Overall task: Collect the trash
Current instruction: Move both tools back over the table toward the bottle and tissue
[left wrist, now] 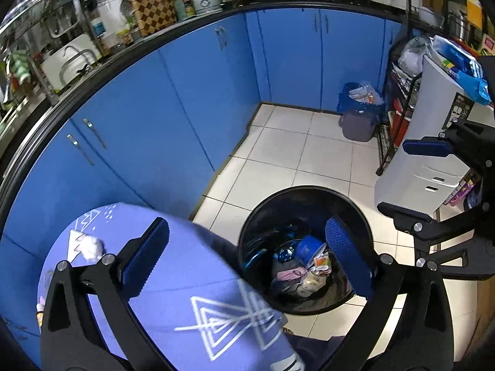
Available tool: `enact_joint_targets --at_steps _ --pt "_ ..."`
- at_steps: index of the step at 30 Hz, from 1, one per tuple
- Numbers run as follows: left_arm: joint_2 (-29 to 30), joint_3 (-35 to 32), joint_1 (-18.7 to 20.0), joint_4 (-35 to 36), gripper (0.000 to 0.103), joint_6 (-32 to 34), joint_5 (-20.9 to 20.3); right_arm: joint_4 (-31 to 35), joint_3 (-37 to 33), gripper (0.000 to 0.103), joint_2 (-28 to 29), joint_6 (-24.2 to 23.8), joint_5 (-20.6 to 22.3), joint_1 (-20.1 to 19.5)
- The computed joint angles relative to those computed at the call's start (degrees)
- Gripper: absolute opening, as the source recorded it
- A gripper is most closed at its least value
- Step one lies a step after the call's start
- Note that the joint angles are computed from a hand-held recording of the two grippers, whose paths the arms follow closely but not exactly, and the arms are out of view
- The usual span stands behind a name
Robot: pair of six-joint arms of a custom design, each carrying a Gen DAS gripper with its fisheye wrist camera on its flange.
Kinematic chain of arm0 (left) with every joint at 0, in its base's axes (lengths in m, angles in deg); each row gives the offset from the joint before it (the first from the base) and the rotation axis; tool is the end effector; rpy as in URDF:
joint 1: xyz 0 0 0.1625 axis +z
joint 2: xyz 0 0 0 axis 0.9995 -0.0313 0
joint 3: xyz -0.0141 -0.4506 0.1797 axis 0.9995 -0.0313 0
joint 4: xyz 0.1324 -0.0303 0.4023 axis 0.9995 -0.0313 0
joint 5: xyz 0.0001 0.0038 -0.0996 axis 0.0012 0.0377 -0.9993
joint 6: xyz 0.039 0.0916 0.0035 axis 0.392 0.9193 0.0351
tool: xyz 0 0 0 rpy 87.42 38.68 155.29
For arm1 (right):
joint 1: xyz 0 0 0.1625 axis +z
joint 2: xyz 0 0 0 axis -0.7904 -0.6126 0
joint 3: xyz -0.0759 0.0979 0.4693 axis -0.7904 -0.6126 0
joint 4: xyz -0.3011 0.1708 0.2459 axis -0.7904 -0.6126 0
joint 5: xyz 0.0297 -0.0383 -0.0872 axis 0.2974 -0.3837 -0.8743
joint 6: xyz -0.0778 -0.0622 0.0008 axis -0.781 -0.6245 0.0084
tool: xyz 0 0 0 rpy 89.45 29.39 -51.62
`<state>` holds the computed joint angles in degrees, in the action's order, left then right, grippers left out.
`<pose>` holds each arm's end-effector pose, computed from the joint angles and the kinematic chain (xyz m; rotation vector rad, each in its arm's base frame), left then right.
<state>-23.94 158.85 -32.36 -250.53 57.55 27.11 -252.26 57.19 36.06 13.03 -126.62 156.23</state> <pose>-0.2342 -0.7152 0.1861 0.8157 2.1501 -0.6149 0.2474 -0.6917 0.1397 0.8816 -2.1133 0.5863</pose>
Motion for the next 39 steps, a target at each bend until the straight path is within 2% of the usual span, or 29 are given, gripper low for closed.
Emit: enact_joint_targets --at_steps 9,19,25,28,33,39 --pt "-6.72 4.88 1.74 -1.72 0.1 -2.54 3.49 2.63 -2.73 0.068 2.99 -0.39 1.18 3.44" --pt "-15.52 9.92 5.5 -4.22 0.1 -3.04 8.73 9.57 -9.21 0.068 9.3 0.25 4.52 8.07" --pt "-20.43 11.69 10.0 -4.46 0.1 -4.04 12.05 17.07 -17.36 0.068 15.72 3.24 6.81 10.09" --pt "-22.62 11.89 12.75 -4.09 0.1 -5.0 12.12 20.87 -22.42 0.068 19.45 4.12 6.86 10.77" --pt "-24.23 11.12 16.95 -5.78 0.1 -2.65 13.46 25.8 -30.28 0.068 25.06 4.65 6.47 11.6" --pt "-24.81 8.85 21.17 -3.94 0.1 -2.52 12.44 33.21 -41.83 0.068 31.65 7.41 5.49 11.7"
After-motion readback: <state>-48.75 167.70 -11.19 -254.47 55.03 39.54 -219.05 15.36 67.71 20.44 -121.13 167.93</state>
